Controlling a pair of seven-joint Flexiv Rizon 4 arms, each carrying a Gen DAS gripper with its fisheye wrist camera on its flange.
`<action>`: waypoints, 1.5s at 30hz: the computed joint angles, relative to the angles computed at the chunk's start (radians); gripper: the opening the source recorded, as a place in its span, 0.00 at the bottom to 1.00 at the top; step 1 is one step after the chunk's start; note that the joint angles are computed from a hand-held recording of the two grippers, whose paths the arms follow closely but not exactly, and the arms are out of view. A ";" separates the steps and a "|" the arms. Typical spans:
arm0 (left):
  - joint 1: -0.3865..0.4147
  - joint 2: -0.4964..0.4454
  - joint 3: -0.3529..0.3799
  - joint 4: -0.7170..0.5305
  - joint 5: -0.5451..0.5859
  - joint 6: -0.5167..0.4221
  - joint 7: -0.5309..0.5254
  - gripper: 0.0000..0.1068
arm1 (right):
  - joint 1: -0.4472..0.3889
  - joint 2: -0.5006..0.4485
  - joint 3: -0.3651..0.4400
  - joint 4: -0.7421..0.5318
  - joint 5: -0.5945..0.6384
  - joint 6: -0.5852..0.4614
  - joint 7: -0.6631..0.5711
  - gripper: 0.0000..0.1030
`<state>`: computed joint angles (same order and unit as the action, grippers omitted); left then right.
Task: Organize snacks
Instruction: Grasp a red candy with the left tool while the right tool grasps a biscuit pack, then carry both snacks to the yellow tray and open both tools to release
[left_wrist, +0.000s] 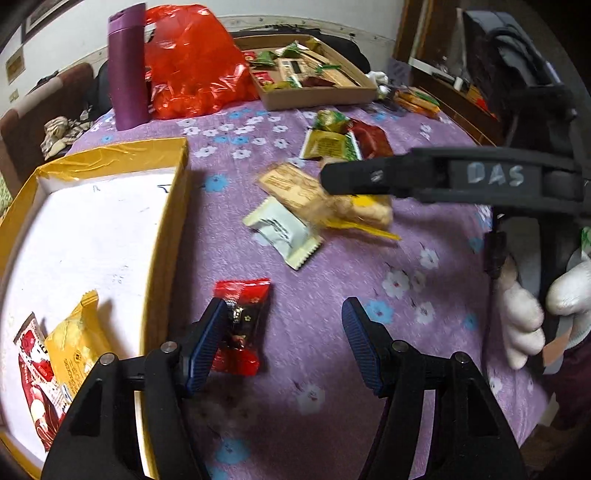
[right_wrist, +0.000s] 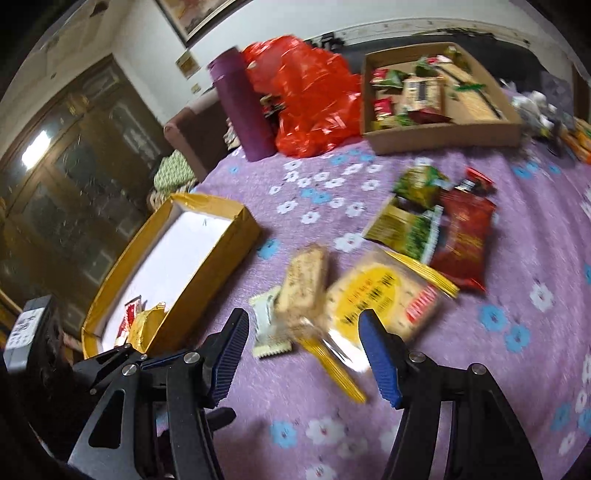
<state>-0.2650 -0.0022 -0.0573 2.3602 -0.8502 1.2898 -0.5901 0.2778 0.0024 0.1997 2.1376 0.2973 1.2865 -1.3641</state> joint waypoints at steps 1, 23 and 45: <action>0.002 -0.004 0.002 -0.004 -0.016 -0.003 -0.004 0.59 | 0.004 -0.015 -0.002 -0.009 -0.033 -0.003 0.019 0.62; -0.039 0.025 -0.007 0.050 -0.087 0.091 0.063 0.23 | -0.010 -0.041 -0.042 0.097 -0.700 0.072 0.443 0.32; -0.101 0.235 0.070 0.150 -0.524 0.045 0.240 0.24 | 0.039 0.038 0.016 0.138 -0.411 0.047 0.299 0.60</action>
<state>-0.3662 0.2329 0.0128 2.5103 -1.3744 1.3352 -0.3504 0.3170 0.0405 0.2160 2.2761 -0.1136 1.3331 -1.0649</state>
